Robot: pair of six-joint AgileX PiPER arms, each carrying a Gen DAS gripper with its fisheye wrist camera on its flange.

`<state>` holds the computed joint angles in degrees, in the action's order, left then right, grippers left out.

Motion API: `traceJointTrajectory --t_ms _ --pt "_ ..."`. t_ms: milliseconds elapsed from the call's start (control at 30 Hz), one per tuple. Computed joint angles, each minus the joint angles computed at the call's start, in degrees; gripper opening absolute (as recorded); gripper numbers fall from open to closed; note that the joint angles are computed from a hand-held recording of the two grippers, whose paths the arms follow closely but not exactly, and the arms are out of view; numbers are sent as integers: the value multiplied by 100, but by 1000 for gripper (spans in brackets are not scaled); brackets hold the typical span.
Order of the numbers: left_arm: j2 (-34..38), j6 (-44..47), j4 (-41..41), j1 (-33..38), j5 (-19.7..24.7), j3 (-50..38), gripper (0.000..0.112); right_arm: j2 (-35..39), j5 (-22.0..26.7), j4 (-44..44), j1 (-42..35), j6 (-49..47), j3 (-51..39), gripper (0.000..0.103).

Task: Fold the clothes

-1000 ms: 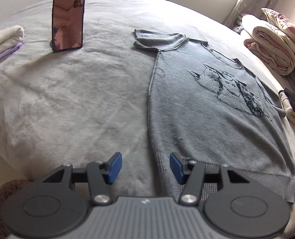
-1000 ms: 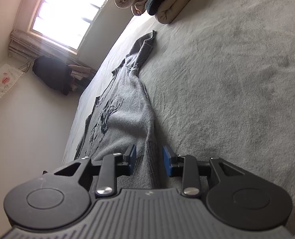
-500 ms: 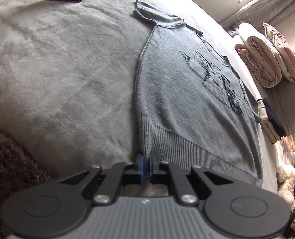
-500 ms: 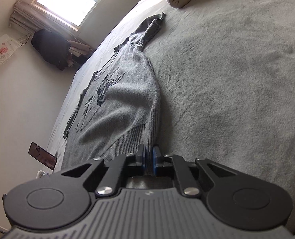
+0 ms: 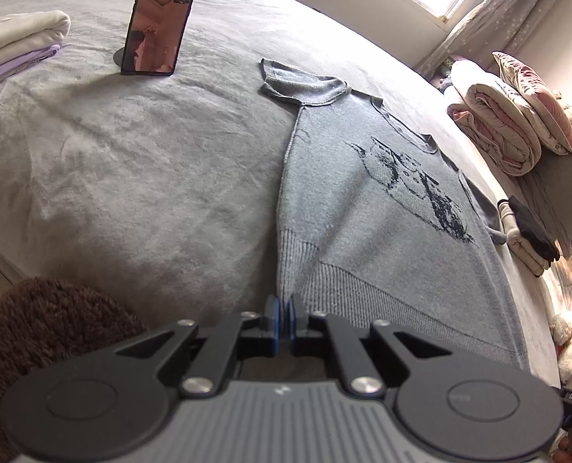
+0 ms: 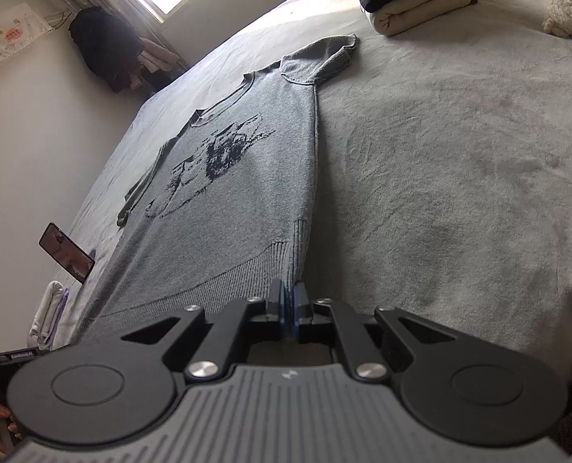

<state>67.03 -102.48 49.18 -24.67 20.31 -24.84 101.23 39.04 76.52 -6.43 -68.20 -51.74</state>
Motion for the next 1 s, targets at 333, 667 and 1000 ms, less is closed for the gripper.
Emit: traceJointTrajectory --t_ms 333,667,1000 --pt "687 -661 642 89 -191 65 8 402 -365 -529 236 408 -244 7" --pt "464 -711 1077 43 313 -342 35 1041 856 -796 -153 639 -1289 43" --pt "2113 275 881 107 -623 -2012 37 3114 2551 -543 -460 1913 -3983 43"
